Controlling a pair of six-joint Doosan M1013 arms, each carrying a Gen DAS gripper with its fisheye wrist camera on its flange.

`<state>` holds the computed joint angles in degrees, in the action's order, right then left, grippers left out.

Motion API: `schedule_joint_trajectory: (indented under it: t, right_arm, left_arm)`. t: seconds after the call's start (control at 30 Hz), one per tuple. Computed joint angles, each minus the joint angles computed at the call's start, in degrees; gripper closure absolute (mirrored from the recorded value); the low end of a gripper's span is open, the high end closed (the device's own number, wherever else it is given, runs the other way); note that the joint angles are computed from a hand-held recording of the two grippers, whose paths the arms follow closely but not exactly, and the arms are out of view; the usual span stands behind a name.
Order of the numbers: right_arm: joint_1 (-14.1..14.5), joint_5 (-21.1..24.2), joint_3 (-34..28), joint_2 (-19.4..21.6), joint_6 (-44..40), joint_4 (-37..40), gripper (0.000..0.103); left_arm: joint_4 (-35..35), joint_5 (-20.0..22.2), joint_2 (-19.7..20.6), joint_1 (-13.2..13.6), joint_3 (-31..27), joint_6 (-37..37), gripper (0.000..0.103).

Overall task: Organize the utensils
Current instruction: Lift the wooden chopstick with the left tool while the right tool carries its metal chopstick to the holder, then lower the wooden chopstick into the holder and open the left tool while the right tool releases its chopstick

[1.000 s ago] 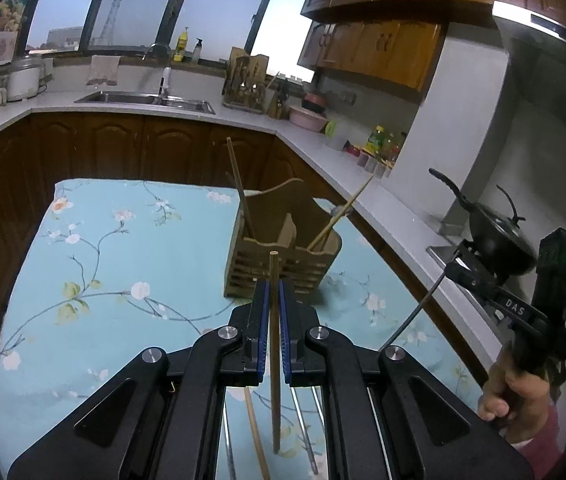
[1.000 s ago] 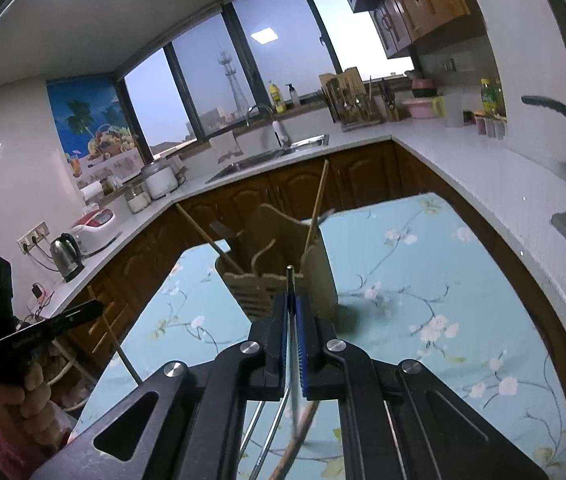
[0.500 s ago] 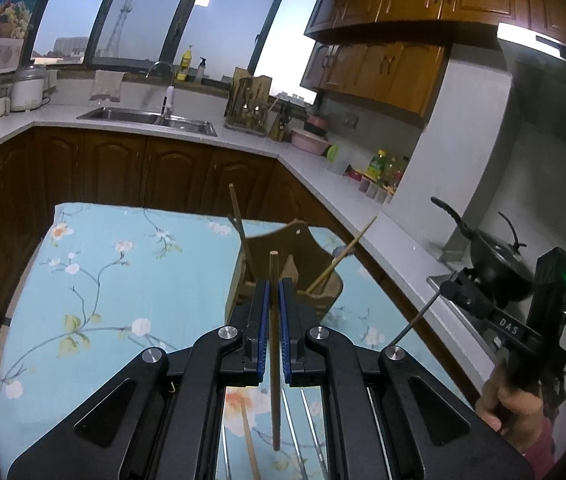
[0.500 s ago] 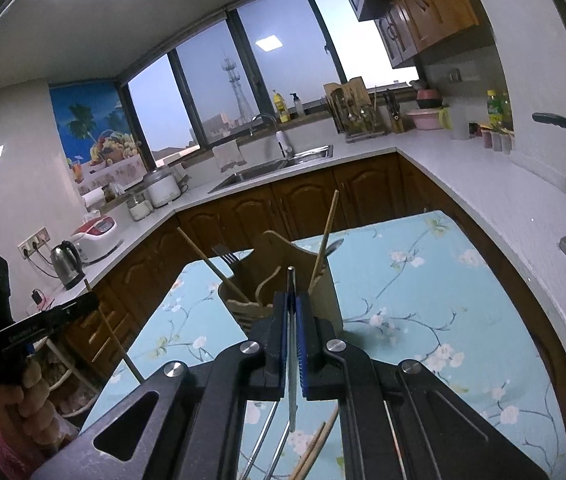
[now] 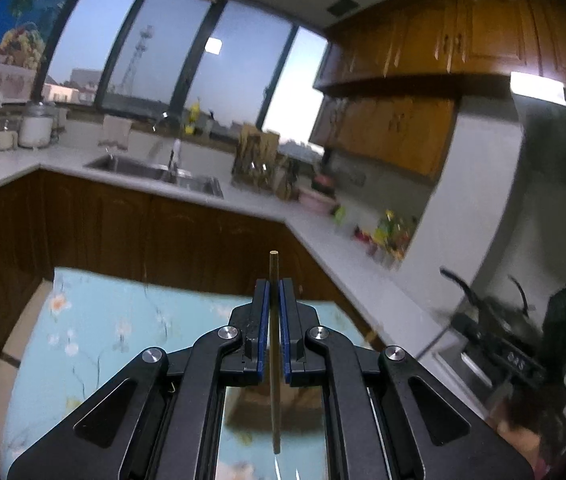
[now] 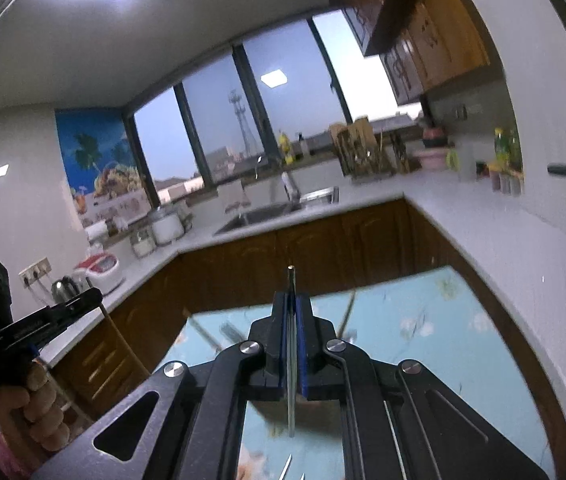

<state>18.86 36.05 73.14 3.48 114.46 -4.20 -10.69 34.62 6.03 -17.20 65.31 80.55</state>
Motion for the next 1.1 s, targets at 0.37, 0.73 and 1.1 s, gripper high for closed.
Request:
schedule_joint_trajectory:
  t: [0.37,0.73,1.1]
  right_arm:
    - [-0.43,-1.91,-2.67,3.87,6.24,-6.65,0.099]
    - [-0.09,-0.71,1.12,4.92,7.67,-5.87,0.099]
    - [-0.56,1.06,1.52,5.17,6.87,-2.36,0.099]
  left_arm:
    - [16.79,-5.41,4.7,-1.8,-2.21,-17.68,0.099]
    - [21.25,-7.0,4.67,-2.68,4.02,-22.89,0.098]
    - [17.08,-3.68,5.72,-2.39,1.8,-15.56,0.097]
